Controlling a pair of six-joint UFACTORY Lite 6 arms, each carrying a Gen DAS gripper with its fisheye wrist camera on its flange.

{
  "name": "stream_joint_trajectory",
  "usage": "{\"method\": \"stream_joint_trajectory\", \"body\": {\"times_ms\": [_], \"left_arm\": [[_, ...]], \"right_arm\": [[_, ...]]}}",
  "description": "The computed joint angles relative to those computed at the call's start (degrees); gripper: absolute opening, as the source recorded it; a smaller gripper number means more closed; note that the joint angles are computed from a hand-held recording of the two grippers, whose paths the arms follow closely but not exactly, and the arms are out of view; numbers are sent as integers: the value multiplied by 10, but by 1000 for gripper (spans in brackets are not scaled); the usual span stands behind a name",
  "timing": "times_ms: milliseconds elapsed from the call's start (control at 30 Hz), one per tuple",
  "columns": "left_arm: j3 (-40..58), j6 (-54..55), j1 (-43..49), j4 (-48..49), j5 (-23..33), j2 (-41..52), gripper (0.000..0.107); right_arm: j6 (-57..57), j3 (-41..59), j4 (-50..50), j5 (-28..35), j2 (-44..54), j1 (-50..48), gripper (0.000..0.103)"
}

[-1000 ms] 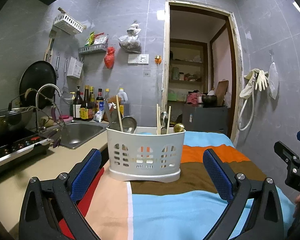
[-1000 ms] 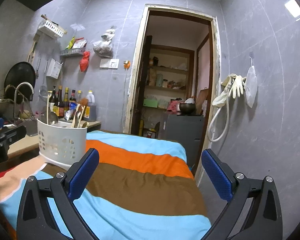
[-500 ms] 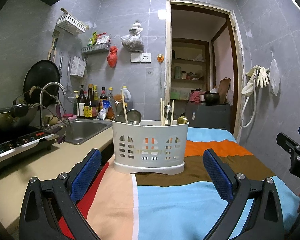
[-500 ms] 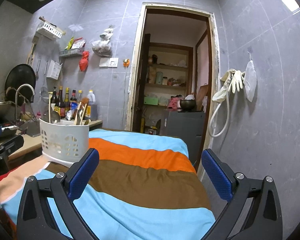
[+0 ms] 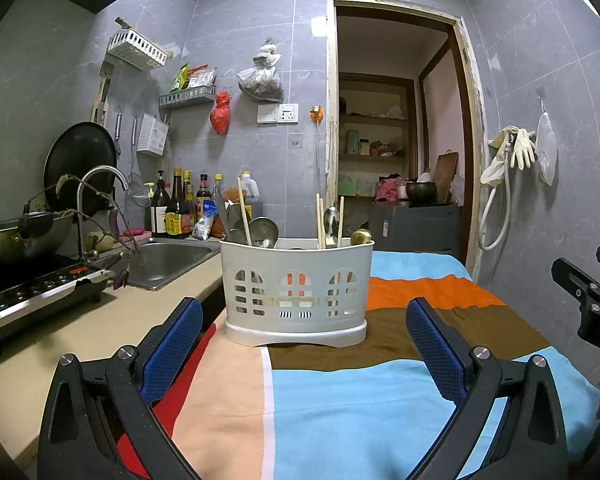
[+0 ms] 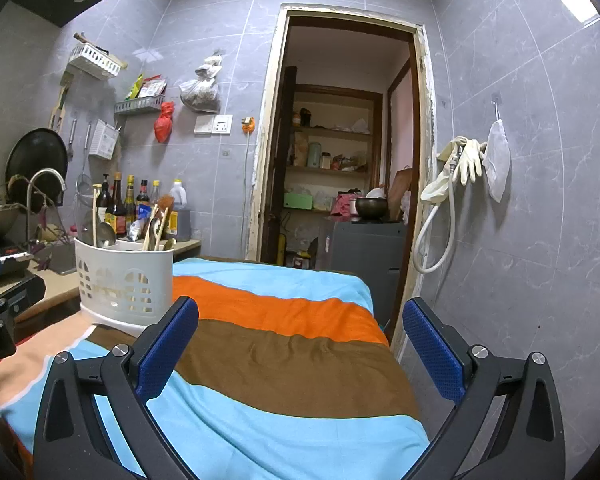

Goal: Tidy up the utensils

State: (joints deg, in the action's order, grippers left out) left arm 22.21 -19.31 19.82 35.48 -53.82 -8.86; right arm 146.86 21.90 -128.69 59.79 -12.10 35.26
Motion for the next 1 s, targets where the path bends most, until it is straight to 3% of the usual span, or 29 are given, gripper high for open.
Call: {"method": "stream_joint_trajectory", "body": {"times_ms": [1000], "left_arm": [[11, -2, 7, 9, 0, 12, 100]], "right_arm": [[1, 1, 1, -3, -1, -2, 103]]}}
